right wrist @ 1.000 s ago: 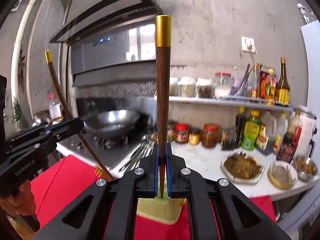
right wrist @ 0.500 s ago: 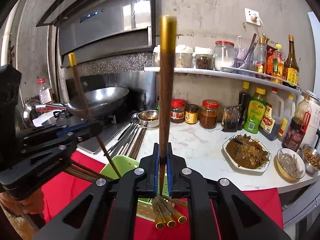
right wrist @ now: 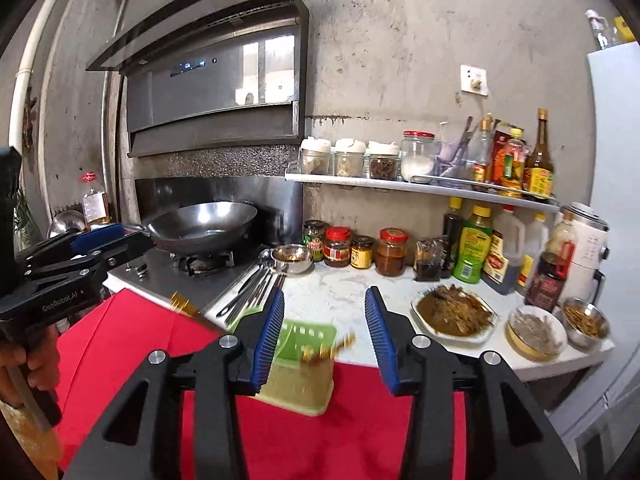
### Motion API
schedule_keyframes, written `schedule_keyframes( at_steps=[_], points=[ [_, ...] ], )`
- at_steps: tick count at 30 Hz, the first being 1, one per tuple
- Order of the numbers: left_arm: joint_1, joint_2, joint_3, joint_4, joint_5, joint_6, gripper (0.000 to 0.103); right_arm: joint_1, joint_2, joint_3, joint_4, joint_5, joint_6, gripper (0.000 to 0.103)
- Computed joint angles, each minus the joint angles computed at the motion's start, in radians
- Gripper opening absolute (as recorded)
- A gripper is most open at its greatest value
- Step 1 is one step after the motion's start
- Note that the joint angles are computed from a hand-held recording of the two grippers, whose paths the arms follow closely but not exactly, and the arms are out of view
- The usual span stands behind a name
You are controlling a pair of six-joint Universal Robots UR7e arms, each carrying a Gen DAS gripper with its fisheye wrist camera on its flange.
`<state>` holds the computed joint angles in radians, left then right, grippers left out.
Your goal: Organize utensils
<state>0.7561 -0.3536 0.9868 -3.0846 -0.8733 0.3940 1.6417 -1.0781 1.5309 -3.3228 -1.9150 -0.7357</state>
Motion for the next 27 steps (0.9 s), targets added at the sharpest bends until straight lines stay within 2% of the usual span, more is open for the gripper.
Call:
schedule_keyframes(
  at_steps=[2, 8, 10, 12, 13, 15, 19, 27],
  points=[
    [-0.012, -0.063, 0.135, -0.028, 0.052, -0.042, 0.058, -0.001, -0.041, 0.081, -0.03, -0.008, 0.014, 0.058],
    [-0.034, -0.195, 0.453, -0.057, 0.114, -0.154, 0.07, -0.013, -0.128, 0.312, -0.127, -0.032, 0.06, 0.084],
    [-0.04, -0.224, 0.523, -0.069, 0.121, -0.181, 0.073, -0.017, -0.153, 0.376, -0.143, -0.033, 0.074, 0.086],
    [-0.051, -0.252, 0.597, -0.098, 0.132, -0.214, 0.082, -0.015, -0.169, 0.432, -0.175, -0.054, 0.093, 0.091],
    [-0.054, -0.259, 0.616, -0.102, 0.134, -0.224, 0.084, -0.014, -0.175, 0.449, -0.182, -0.058, 0.099, 0.093],
    [-0.065, -0.282, 0.667, -0.098, 0.148, -0.262, 0.097, -0.014, -0.191, 0.486, -0.186, -0.066, 0.111, 0.096],
    [-0.095, -0.31, 0.735, -0.069, 0.196, -0.313, 0.097, 0.0, -0.196, 0.529, -0.206, -0.148, 0.1, 0.097],
    [-0.126, -0.346, 0.797, 0.004, 0.214, -0.399, 0.097, 0.034, -0.19, 0.582, -0.273, -0.26, 0.061, 0.097]
  ],
)
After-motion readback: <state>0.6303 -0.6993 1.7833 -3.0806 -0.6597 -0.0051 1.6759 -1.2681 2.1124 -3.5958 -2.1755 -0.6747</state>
